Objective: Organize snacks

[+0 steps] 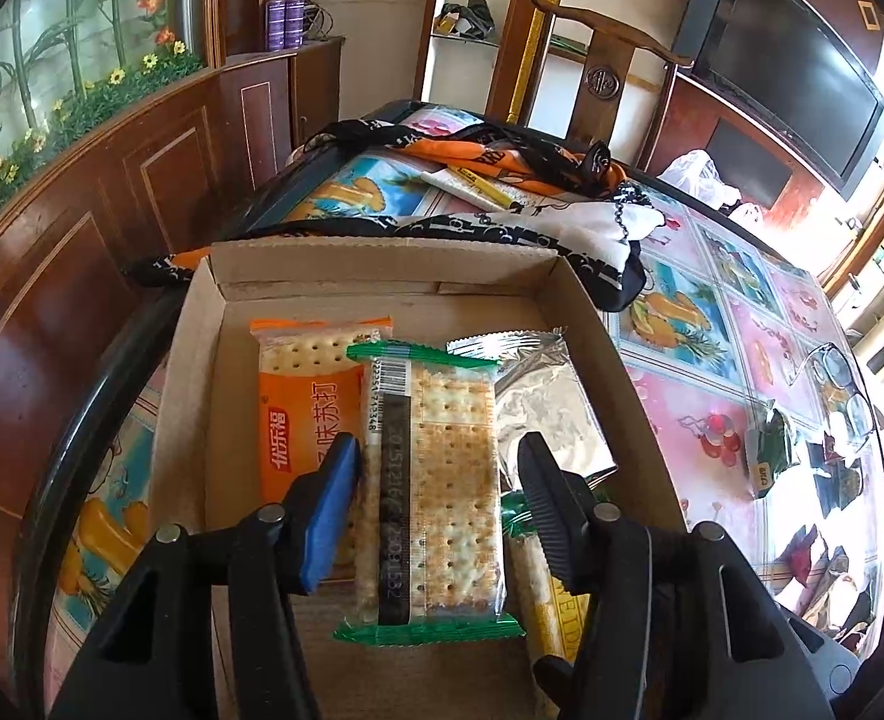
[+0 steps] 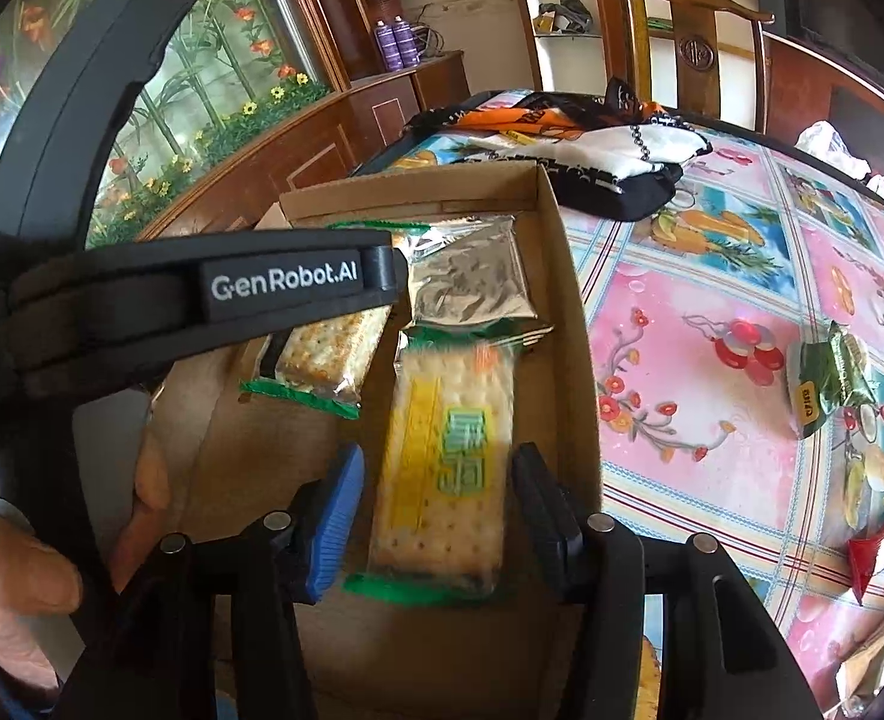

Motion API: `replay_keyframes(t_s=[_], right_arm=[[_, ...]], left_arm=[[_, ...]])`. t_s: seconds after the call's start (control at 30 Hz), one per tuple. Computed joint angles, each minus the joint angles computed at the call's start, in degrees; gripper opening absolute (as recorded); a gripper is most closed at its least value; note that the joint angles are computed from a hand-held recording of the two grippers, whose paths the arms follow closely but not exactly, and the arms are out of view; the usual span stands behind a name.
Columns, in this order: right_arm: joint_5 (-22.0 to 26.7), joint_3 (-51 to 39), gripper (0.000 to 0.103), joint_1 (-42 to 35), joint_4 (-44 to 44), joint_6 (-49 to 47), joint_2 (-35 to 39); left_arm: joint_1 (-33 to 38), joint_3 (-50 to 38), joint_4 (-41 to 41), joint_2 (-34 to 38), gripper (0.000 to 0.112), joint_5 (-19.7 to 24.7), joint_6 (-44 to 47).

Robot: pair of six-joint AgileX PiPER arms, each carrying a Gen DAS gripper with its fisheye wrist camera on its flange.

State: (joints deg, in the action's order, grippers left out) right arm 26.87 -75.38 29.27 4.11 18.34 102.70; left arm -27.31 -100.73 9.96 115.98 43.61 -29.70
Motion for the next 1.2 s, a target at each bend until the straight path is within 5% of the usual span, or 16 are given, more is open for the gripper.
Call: replay_keyframes(t_s=[0.57,1.2], right_arm=[[-0.89,2.46,0.057,-1.12,4.47,-3.48,-2.78],[-4.12,11.95,0.057,-4.62,12.13,-11.5,-12.36]], left_arm=[[-2.49,2.85,9.38,-2.62,0.059,-3.53,-7.07],[-8.02,5.94,31.33,-4.44,0.07,-4.43,-22.37]])
